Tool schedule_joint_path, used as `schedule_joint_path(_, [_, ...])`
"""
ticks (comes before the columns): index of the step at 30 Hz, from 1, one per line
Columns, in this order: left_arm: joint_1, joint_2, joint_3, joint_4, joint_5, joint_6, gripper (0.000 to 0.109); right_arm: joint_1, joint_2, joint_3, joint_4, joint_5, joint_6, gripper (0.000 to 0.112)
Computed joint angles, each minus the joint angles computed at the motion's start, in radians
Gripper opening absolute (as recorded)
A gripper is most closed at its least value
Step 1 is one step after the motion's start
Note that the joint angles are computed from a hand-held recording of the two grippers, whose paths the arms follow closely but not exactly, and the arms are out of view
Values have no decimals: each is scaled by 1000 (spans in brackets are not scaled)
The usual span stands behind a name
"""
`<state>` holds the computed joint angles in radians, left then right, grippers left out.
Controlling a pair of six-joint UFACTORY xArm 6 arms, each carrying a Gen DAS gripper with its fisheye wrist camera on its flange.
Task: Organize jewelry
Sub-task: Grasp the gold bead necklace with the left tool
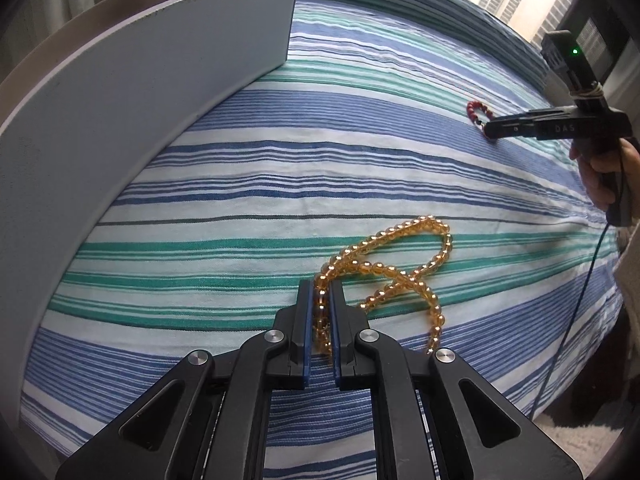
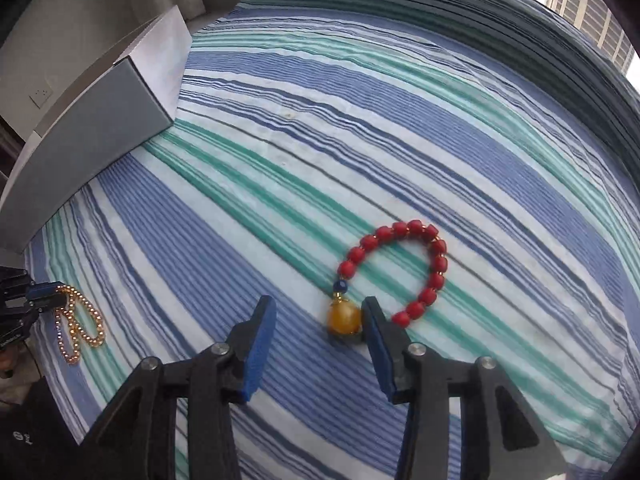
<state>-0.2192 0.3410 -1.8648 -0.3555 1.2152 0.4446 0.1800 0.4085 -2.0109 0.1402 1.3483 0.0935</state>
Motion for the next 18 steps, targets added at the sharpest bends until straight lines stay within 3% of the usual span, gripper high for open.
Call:
schedule_joint_path(3, [-2, 2, -1, 6, -4, 3, 6, 36, -87, 70, 33, -17, 72, 46])
schedule_joint_path(6, [-13, -16, 24, 32, -28, 9, 7, 28, -222, 218, 80, -148, 202, 46])
schedule_joint_path(8, [-22, -31, 44, 55, -47, 6, 9, 35, -280, 273, 35, -201, 262, 46])
schedule_joint_path(10, [-28, -42, 60, 68, -61, 9, 18, 63, -312, 291, -83, -190, 303, 46])
schedule_joint_path(12, [-33, -46, 69, 83, -82, 1, 41, 96, -335, 307, -167, -179, 330, 46])
schedule_joint_path(13, [-35, -51, 76, 93, -93, -6, 46, 107, -356, 335, -175, -195, 340, 46])
schedule_joint_path(18, [-35, -50, 77, 106, -107, -20, 50, 159, -435, 446, -185, -270, 397, 46])
